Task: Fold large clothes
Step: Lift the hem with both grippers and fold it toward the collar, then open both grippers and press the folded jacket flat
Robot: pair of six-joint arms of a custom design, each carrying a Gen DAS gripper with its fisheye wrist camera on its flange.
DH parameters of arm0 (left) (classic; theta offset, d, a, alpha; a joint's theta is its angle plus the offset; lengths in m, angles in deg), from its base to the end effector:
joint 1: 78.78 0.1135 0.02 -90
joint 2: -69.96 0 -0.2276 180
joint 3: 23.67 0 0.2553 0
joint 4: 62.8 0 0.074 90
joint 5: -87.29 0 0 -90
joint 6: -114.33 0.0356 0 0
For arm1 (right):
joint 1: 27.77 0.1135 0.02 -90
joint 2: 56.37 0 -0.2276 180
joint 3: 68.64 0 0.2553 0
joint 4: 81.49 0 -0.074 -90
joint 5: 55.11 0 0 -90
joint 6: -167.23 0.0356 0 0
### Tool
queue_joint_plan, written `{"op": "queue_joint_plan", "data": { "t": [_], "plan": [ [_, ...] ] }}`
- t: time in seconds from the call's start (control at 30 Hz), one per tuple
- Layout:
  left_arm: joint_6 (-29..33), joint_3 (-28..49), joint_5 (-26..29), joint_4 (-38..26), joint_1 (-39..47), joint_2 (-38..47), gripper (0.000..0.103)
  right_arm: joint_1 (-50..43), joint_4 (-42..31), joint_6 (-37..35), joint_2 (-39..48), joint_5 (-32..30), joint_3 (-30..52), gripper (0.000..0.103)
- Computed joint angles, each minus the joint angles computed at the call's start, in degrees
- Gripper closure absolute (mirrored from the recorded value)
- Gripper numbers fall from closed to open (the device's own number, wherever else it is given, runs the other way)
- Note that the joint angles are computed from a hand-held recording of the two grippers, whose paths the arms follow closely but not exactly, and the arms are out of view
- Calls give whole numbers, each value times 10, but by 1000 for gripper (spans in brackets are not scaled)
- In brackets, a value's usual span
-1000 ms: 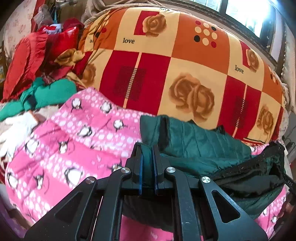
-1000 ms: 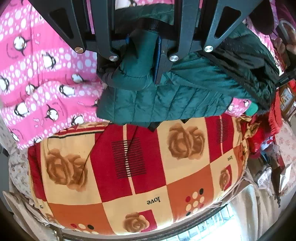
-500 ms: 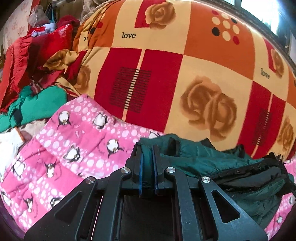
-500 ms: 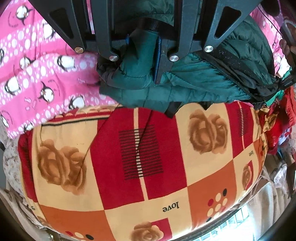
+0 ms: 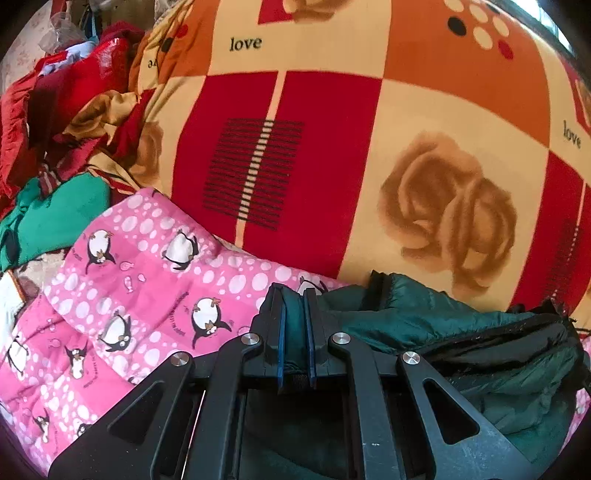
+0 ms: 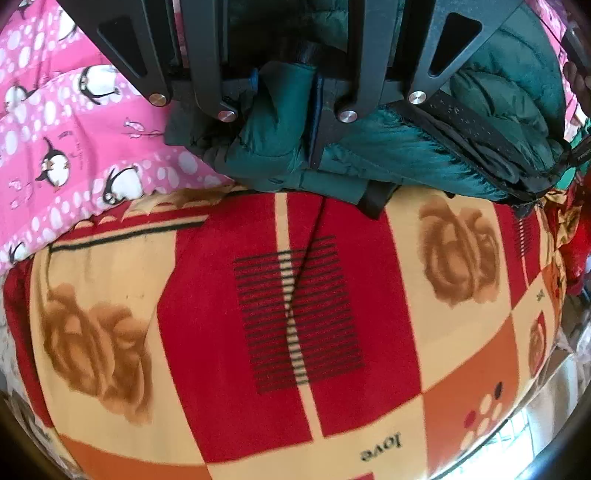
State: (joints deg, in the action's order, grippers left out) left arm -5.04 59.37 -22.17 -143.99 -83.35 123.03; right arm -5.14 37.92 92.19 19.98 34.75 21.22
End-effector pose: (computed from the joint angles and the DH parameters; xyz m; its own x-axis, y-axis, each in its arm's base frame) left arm 0.1722 -0.0019 0.3391 -0.6120 -0.4150 -0.6732 -0.4969 0.8640 -0.0809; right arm 0.2669 0.1113 0.3141 -0.7527 -0.0341 -0.6574 -0.1987 0.9638 0.1775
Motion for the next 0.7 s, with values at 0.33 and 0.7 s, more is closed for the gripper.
{"op": "queue_joint_plan", "data": {
  "t": [0.33,0.7],
  "plan": [
    [12,-44,30,40,21,-9,90,4,61,13,11,6,-51,80],
    [72,1,231,9,193,-110,21,-25,72,50,-43,-70,-64,20]
  ]
}}
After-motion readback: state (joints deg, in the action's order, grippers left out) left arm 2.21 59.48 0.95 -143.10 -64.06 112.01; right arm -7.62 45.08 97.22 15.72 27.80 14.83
